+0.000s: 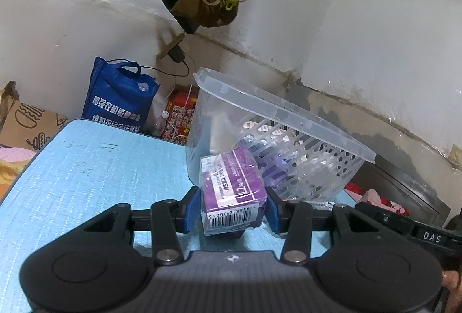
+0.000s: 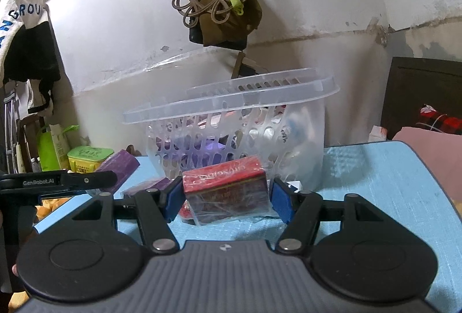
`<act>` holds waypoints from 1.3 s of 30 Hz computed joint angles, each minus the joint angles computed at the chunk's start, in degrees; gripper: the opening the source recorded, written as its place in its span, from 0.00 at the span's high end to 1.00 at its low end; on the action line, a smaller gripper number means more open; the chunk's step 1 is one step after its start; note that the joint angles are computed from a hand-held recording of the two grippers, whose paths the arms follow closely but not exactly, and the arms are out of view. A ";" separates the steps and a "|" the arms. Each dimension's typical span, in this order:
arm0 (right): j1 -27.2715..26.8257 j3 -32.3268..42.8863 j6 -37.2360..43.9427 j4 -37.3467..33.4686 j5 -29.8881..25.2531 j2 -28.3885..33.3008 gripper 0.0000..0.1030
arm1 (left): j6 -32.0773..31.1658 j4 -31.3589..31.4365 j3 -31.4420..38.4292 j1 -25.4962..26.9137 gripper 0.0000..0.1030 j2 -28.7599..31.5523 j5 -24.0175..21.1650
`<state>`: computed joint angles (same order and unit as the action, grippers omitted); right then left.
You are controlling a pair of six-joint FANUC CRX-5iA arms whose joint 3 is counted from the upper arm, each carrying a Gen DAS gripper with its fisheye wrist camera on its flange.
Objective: Organize objects
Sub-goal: 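Carry the red and purple boxes over the white basket and open both grippers, then move both open grippers back toward the remaining pile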
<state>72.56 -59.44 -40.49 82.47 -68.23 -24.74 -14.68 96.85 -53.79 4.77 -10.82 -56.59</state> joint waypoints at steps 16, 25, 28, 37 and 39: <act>-3.93 3.79 4.51 9.24 -3.05 -5.28 0.36 | 6.59 0.54 7.66 -4.94 0.52 -6.41 1.43; -25.82 8.66 12.62 14.18 15.57 0.14 0.25 | 8.55 -1.21 17.89 -19.66 0.44 0.59 21.45; -23.21 10.15 17.51 11.14 9.56 3.89 0.05 | 8.45 -2.41 18.71 -21.67 0.18 1.91 25.79; -10.80 2.43 4.15 5.34 3.18 -3.72 0.00 | 2.39 0.99 9.67 -13.63 0.16 -4.29 15.23; -8.22 1.25 2.63 0.81 3.75 -5.16 0.00 | -0.07 2.25 5.64 -12.96 0.13 -6.71 17.68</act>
